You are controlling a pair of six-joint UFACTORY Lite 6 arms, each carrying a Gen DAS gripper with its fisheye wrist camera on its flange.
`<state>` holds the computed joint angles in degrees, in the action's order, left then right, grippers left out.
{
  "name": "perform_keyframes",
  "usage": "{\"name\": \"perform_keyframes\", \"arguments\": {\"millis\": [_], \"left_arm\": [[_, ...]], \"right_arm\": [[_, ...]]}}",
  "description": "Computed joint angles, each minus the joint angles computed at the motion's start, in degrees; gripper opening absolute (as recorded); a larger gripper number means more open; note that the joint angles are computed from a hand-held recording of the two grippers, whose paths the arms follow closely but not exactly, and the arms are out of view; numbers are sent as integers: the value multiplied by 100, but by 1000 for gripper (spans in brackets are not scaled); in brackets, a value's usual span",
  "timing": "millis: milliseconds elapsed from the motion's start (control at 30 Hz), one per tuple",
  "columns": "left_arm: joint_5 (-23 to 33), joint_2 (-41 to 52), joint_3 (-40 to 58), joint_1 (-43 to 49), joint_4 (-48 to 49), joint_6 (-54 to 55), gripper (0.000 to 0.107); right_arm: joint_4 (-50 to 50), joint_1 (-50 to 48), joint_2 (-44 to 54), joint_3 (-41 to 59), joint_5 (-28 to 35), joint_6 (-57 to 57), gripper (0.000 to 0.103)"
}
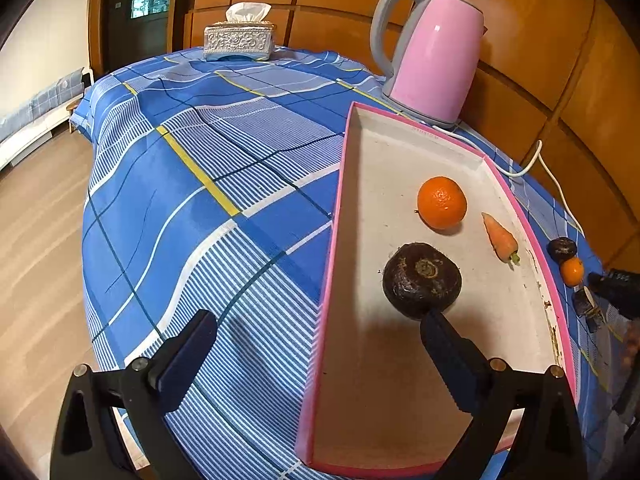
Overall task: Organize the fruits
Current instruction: 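Reach the right gripper to the red cherry tomato and grasp it, then carry the tomato into the pink tray and open the right gripper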
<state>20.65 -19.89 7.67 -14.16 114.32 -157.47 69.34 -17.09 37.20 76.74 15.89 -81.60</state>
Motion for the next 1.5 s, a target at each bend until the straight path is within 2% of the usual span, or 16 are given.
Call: {"name": "perform_keyframes", "arguments": {"millis": [133, 233, 400, 567, 767, 867, 1033, 1233, 1300, 1500], "left_arm": [[-11, 23, 25, -34, -93, 69, 102], [-5, -2, 15, -77, -160, 126, 102], [47, -173, -35, -242, -502, 379, 102], [-11, -183, -43, -215, -565, 426, 102], [12, -272, -83, -263, -727, 568, 102], [3, -255, -75, -257, -723, 557, 102], [43, -303, -78, -318, -850, 658, 102], [3, -303, -81, -287, -856, 667, 102], [2, -300, -78, -283, -858, 662, 102], [29, -315, -78, -334, -917, 710, 102]], "right_arm": [[1034, -196, -863, -776, 482, -1070, 25], [1388, -326, -1665, -1617, 966, -1866, 25], [1335, -52, -2437, -2665, 1590, -2424, 25], [1836, 962, -2962, -3615, 1347, -3083, 25], [3161, 1983, -2966, -3880, 766, -3931, 28], [2841, 1876, -2943, -3791, 989, -3423, 28], [2932, 2135, -3320, -4041, 1145, -3525, 25], [2961, 2524, -3149, -3958, 1091, -3421, 29], [2943, 2504, -3193, -4006, 1150, -3393, 32], [2856, 2076, -3432, -4228, 1331, -3322, 32]]}}
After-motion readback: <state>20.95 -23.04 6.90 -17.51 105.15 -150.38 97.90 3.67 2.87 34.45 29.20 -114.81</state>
